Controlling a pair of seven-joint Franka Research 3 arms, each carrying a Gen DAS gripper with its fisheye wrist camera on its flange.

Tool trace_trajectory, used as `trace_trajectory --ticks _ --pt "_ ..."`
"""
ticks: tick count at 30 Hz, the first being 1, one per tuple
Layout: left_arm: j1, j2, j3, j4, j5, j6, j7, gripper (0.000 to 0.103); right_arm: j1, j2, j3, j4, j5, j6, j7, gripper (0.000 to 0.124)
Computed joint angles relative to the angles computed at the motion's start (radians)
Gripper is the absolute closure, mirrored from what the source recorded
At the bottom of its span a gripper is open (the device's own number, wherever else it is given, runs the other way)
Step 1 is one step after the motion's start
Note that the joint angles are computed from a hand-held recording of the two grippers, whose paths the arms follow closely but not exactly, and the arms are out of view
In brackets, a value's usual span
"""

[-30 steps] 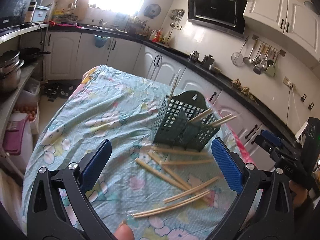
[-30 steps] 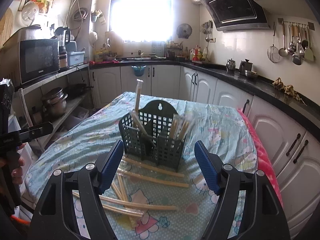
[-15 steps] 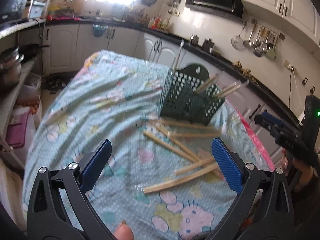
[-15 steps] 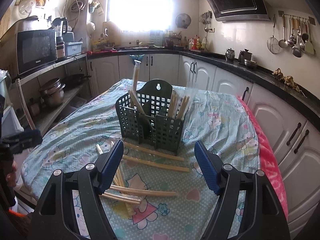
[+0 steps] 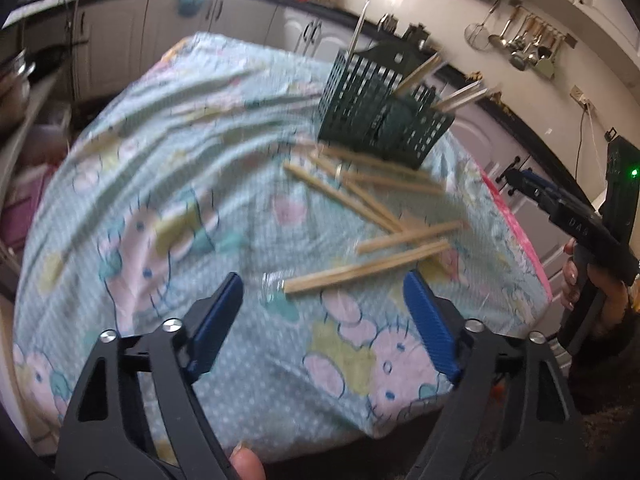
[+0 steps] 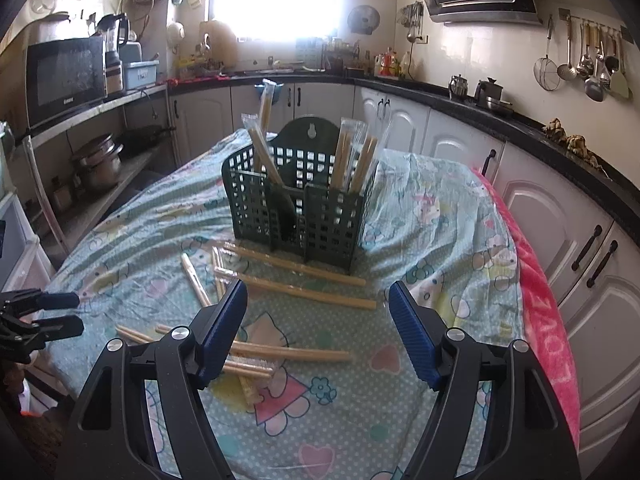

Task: Organize utensils
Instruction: 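Lower both open grippers toward the chopsticks lying beside the caddy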

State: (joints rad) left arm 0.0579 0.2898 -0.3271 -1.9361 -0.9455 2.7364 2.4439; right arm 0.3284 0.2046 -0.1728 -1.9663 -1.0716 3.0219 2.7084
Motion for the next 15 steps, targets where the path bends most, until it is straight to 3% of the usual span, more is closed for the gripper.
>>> trace_trajectory --ticks 10,15 --pt "0.002 0.064 0.013 0.037 0.114 -0.079 -0.174 0.038 -0.001 0.050 -0.002 0.001 0.148 -0.031 -0.135 0.053" --pt "0.022 0.095 -0.016 0.058 0.100 -0.043 -0.182 0.040 -0.011 0.077 -0.003 -0.006 0.297 -0.028 -0.239 0.053"
